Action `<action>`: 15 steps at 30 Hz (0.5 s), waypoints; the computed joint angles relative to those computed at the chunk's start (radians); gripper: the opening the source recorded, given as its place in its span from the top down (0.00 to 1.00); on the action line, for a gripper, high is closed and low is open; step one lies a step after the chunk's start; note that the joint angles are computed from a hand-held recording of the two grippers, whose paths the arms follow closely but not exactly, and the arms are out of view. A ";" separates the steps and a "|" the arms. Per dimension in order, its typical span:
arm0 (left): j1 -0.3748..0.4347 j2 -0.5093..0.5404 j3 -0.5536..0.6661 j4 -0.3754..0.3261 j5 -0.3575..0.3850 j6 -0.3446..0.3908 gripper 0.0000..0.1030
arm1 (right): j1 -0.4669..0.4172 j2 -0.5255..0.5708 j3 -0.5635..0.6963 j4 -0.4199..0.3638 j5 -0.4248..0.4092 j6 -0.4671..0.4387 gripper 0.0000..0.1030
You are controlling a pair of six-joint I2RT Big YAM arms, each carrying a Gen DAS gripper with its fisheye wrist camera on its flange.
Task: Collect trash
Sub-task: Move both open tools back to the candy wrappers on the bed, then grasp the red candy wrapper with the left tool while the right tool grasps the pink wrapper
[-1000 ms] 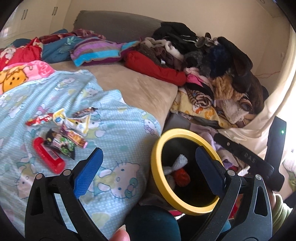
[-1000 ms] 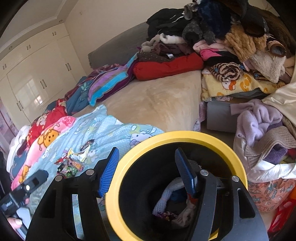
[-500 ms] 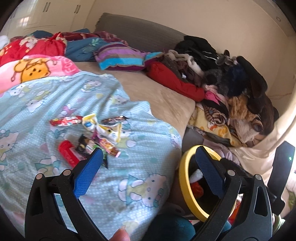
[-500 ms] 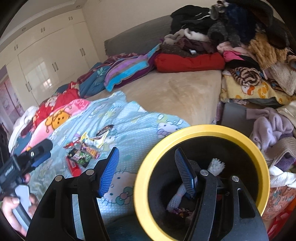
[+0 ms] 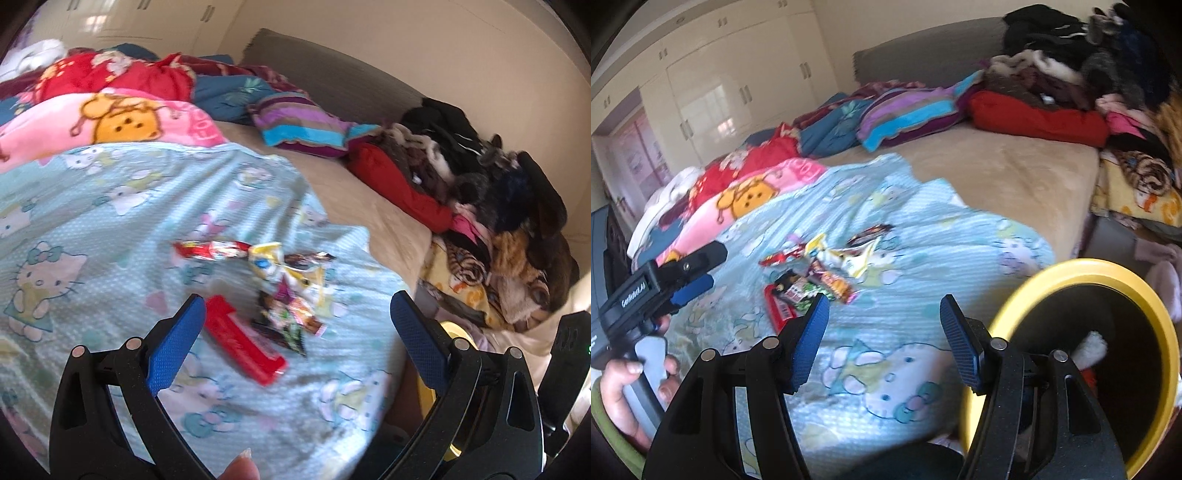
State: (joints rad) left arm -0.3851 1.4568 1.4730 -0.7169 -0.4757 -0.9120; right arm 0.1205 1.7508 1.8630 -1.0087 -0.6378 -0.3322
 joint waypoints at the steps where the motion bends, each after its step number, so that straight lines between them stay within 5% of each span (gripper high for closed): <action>1: 0.009 -0.008 -0.012 -0.002 -0.001 -0.006 0.11 | 0.013 0.009 0.008 -0.009 0.001 -0.011 0.44; 9: 0.073 -0.045 -0.083 0.000 0.024 -0.062 0.12 | 0.080 0.119 0.121 -0.107 0.037 -0.033 0.58; 15: 0.120 -0.034 -0.106 0.008 0.062 -0.094 0.25 | 0.116 0.198 0.197 -0.167 0.058 -0.041 0.61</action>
State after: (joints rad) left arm -0.2651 1.4226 1.3675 -0.7093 -0.4135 -1.0063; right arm 0.2368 1.9489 2.0598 -1.1752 -0.5798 -0.3733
